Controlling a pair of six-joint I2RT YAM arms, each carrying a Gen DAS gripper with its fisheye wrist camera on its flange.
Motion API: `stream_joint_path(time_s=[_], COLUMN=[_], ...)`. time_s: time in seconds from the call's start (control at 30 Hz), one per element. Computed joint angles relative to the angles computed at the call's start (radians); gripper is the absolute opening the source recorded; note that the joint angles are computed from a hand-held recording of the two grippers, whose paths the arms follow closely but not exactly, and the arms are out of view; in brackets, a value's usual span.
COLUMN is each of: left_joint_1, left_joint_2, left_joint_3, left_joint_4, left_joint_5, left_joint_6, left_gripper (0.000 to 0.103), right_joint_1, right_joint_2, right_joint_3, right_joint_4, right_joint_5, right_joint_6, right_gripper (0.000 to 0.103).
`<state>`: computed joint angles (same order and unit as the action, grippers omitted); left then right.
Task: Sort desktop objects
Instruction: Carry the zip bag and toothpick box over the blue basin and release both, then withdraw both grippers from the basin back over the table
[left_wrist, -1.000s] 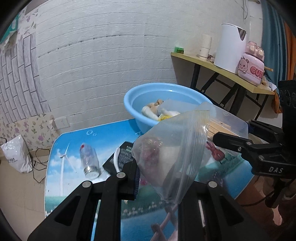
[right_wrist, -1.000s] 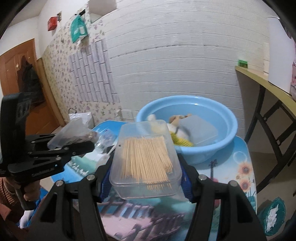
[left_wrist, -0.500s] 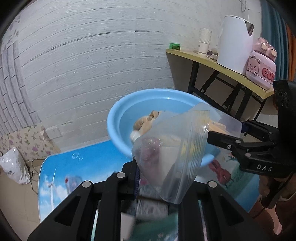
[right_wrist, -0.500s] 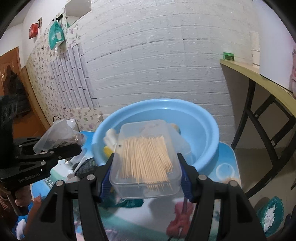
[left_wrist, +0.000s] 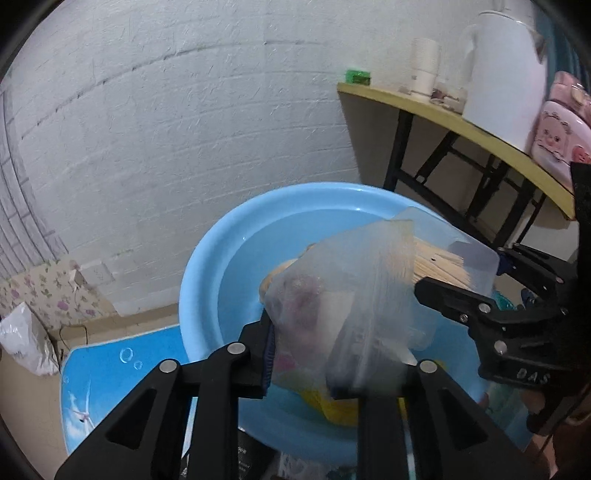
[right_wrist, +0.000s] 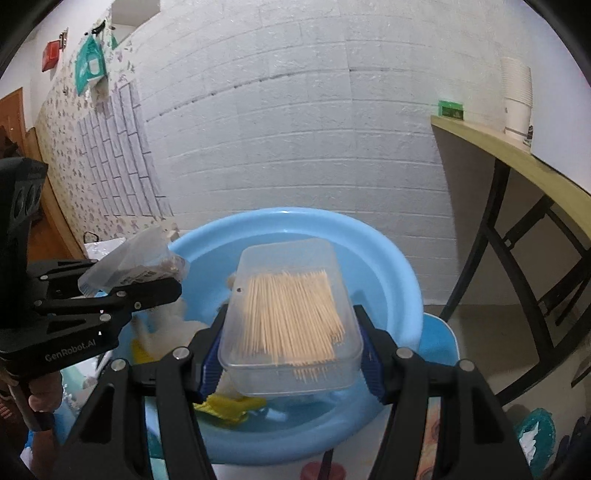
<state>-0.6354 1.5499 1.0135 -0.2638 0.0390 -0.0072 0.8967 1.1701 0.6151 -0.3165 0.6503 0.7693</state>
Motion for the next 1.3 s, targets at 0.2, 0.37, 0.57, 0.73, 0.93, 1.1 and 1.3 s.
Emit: stream_joint_path(time_s=[0.2, 0.37, 0.57, 0.73, 0.93, 1.1, 1.3], left_joint_1=[0.002, 0.006, 0.045, 0.086, 0.135, 0.181, 0.261], left_joint_2=[-0.015, -0.084, -0.184, -0.263, -0.369, -0.437, -0.535], left_joint_3=[-0.032, -0.085, -0.146, -0.196, -0.262, -0.316, -0.395], left_joint_4=[0.029, 0.034, 0.009, -0.011, -0.043, -0.066, -0.094], left_joint_5=[0.003, -0.029, -0.031, -0.021, -0.017, 0.007, 0.051], left_joint_6=[-0.031, -0.023, -0.025, -0.027, -0.016, -0.011, 0.028], left_gripper=[0.057, 0.064, 0.065, 0.07, 0.072, 0.075, 0.075], right_joint_1=[-0.015, 0.019, 0.052, 0.101, 0.183, 0.27, 0.386], right_joint_2=[0.039, 0.009, 0.02, -0.021, 0.03, 0.078, 0.13], right_joint_3=[0.017, 0.014, 0.064, 0.056, 0.103, 0.141, 0.174], right_joint_4=[-0.022, -0.057, -0.214, -0.253, -0.307, -0.368, -0.451], right_joint_5=[-0.006, 0.044, 0.133, 0.162, 0.188, 0.22, 0.272], right_joint_6=[0.024, 0.072, 0.17, 0.231, 0.31, 0.415, 0.563], right_gripper=[0.062, 0.068, 0.07, 0.07, 0.07, 0.07, 0.07])
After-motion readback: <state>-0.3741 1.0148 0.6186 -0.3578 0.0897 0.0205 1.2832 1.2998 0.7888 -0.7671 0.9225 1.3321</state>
